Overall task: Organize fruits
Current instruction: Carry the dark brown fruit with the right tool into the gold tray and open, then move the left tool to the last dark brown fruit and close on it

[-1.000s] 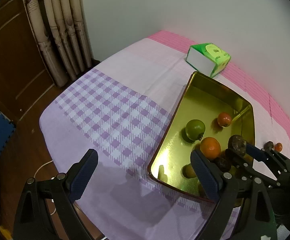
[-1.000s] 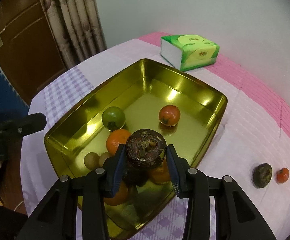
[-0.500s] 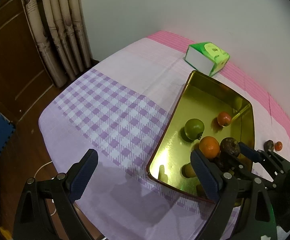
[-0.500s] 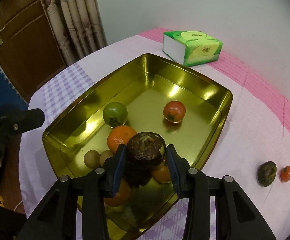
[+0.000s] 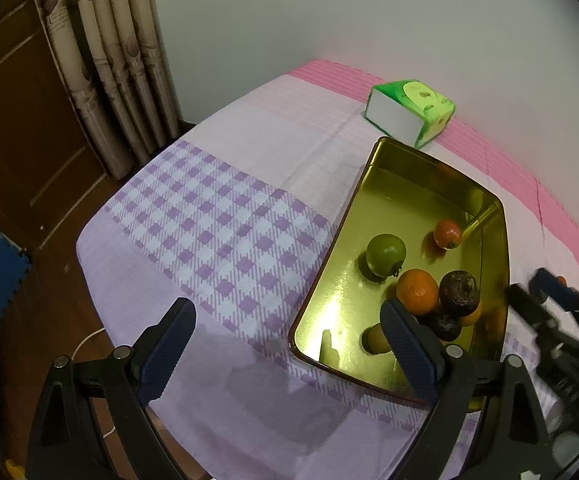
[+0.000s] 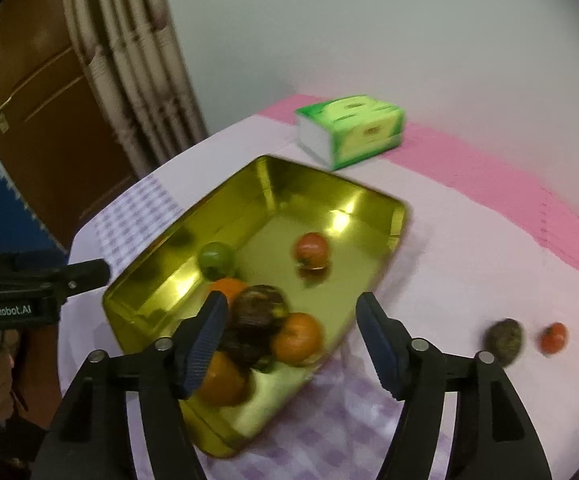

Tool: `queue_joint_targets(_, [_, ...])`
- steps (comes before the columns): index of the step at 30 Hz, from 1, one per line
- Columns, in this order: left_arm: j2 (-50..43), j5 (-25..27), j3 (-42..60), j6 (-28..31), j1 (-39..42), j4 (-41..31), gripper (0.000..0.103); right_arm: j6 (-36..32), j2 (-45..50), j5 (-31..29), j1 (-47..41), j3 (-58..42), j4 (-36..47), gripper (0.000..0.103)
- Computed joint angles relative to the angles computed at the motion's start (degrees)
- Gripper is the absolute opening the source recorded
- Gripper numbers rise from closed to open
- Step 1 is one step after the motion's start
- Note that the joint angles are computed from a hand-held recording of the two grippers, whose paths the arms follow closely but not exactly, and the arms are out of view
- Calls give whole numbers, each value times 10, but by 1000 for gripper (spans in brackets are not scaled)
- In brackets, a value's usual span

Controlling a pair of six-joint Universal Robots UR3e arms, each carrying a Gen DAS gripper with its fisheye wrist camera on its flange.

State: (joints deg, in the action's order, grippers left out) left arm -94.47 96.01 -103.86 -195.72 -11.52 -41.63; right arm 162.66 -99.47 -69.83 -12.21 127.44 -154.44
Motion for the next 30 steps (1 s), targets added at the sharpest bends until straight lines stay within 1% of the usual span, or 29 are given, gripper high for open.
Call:
queue_joint_targets(1, [-1,2,0,1,-2,1,92,-8,-20,5,-28,16,2,69])
queue_joint_targets(3, [-3,6,1,2,-5,3,92,-23,-52,12,-80,40,11,74])
queue_joint_targets(4, [-4,9,2,2,-7,4,92,-31,-61,13,-101,49,11,80])
queue_joint_targets(9, [-7,19,5,11,-22,17,92,-105,-124,30,-281,117,27,81])
queue_joint_targets(11, [-9,22,6,18,-31,26,92,-138,-132,40,-349,132,41,87])
queue_joint_targets(14, [-17,36,16,33,-57,41,92,-190,-129,49,-447,157,36,89])
queue_joint_targets(16, [-27,43,30,46,-80,48,92,-215,-117,56,-491,166,30,90])
queue_joint_targets(19, [-60,60,78,56,-125,35,92,-241,-82,54,-526,169,0,93])
queue_joint_targets(21, [-89,54,120,57,-148,19,92,-249,-54,47,-530,169,-36,96])
queue_joint_targets(23, [-124,45,170,55,-173,3,92,-250,-32,42,-526,164,-55,97])
queue_joint_targets(24, [-152,42,210,54,-190,-10,92,-248,-16,31,-519,163,-82,97])
queue_joint_targets(27, [-213,36,297,56,-226,-37,92,-257,2,24,-517,165,-107,97])
queue_joint_targets(30, [-257,24,360,58,-250,-55,92,-273,13,20,-528,171,-128,97])
